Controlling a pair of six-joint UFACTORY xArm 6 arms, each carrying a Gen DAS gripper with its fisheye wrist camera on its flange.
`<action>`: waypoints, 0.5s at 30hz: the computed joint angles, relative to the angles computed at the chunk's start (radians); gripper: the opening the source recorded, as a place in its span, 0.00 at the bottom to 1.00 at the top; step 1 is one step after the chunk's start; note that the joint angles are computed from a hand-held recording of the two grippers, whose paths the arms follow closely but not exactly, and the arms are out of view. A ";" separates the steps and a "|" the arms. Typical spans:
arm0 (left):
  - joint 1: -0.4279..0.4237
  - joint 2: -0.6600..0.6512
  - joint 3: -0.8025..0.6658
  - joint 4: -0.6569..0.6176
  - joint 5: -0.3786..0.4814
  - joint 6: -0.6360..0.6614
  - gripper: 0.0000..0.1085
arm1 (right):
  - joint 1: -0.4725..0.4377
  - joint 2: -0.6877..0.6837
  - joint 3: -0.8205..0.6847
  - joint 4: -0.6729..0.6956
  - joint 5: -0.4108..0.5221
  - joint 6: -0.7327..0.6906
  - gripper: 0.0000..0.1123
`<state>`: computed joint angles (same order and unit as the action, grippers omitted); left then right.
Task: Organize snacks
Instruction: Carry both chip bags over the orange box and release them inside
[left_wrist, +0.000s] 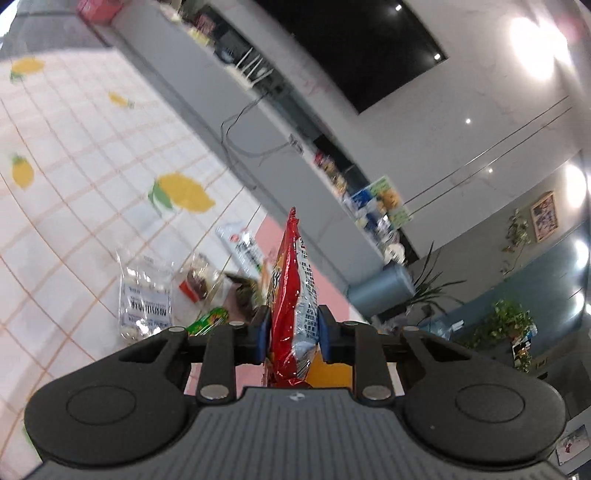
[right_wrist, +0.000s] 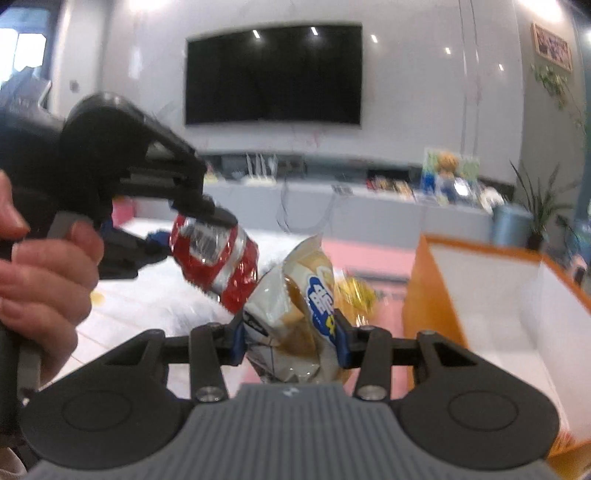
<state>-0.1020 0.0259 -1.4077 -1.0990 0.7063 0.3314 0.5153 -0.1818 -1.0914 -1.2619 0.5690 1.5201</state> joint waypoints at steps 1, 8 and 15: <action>0.003 -0.035 0.021 -0.024 -0.015 0.031 0.26 | -0.008 -0.035 0.016 -0.044 -0.028 0.025 0.38; 0.006 -0.173 0.073 -0.141 -0.033 0.137 0.26 | -0.052 -0.251 0.106 -0.061 -0.029 -0.045 0.38; -0.031 -0.211 0.075 -0.212 0.085 0.207 0.26 | -0.181 -0.457 0.235 0.254 0.025 -0.373 0.38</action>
<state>-0.1328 -0.1852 -1.3327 -1.3109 0.7915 0.5388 0.3342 -0.6384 -0.8564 -1.0083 0.5939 1.1470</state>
